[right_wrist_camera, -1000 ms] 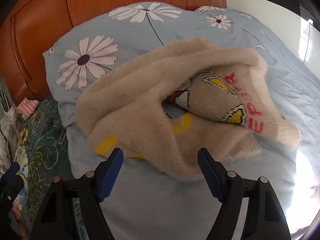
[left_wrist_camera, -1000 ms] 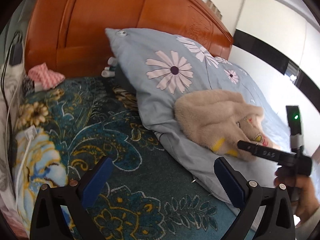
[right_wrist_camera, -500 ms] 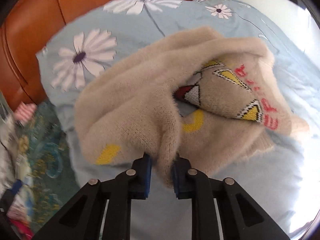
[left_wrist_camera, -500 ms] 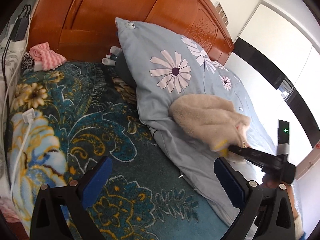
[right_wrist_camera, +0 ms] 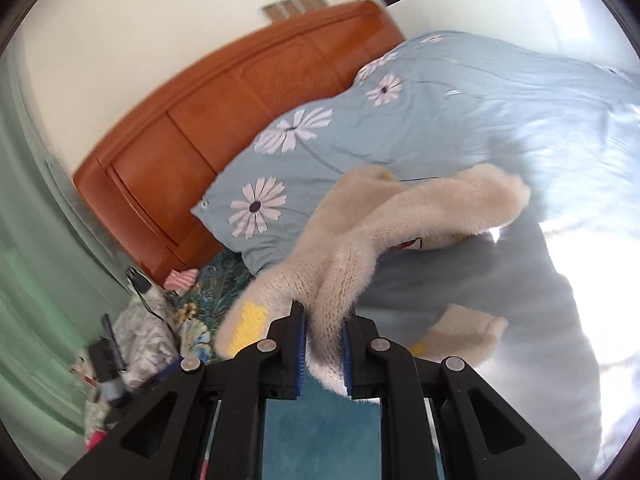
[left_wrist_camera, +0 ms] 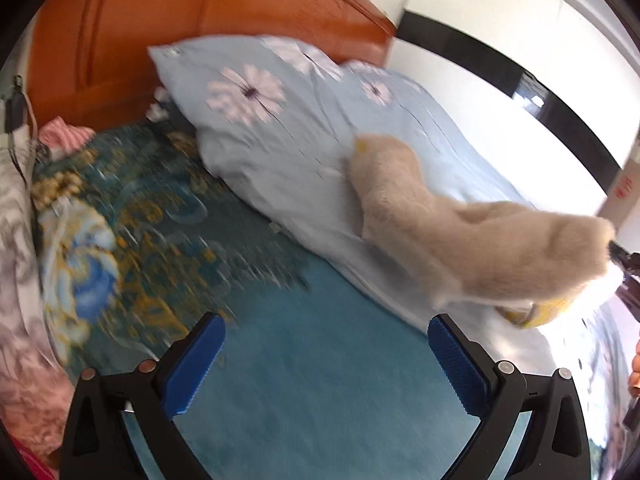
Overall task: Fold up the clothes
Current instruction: 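Reach the right gripper to the beige sweater and grasp its edge, then lift and shake out the sweater with the right gripper, spreading it over the bed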
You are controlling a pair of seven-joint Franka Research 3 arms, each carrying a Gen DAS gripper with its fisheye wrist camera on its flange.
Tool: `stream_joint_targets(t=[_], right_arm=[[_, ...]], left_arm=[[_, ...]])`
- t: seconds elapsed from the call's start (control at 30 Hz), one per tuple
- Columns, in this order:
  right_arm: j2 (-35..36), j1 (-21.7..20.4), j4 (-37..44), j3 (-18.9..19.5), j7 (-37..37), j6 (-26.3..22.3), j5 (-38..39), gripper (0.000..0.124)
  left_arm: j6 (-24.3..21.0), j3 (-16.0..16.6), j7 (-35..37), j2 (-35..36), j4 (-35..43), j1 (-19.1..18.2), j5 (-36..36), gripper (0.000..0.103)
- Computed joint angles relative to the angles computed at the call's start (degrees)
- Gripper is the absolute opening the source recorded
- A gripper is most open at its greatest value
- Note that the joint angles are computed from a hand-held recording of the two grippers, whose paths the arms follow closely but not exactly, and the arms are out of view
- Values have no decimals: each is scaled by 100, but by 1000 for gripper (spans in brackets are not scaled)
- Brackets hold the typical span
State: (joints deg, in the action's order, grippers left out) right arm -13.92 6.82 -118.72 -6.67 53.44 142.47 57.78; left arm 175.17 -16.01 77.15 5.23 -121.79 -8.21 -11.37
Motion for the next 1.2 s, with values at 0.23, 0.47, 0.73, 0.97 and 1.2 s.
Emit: stream_joint_targets(t=[0.23, 0.47, 0.73, 0.97, 1.2], right_arm=[[-2448, -949, -1986, -429, 991, -94, -1196, 15], [-3291, -2175, -2802, -830, 1650, -521, -2704, 15], [-2872, -2490, -3197, -1106, 1371, -419, -3020, 19], [-3375, -3135, -3415, -888, 1227, -487, -3685, 39], [-4559, -3059, -4044, -586, 626, -1209, -4351, 45]], left_arm=[[-208, -277, 797, -378, -272, -590, -493, 103], [-429, -163, -22, -323, -120, -1101, 746, 103], [-909, -143, -423, -77, 172, -1283, 1789, 103], [-1049, -6, -303, -108, 121, -1328, 3200, 103], [-1331, -80, 452, 489, 510, -1395, 3767, 103]])
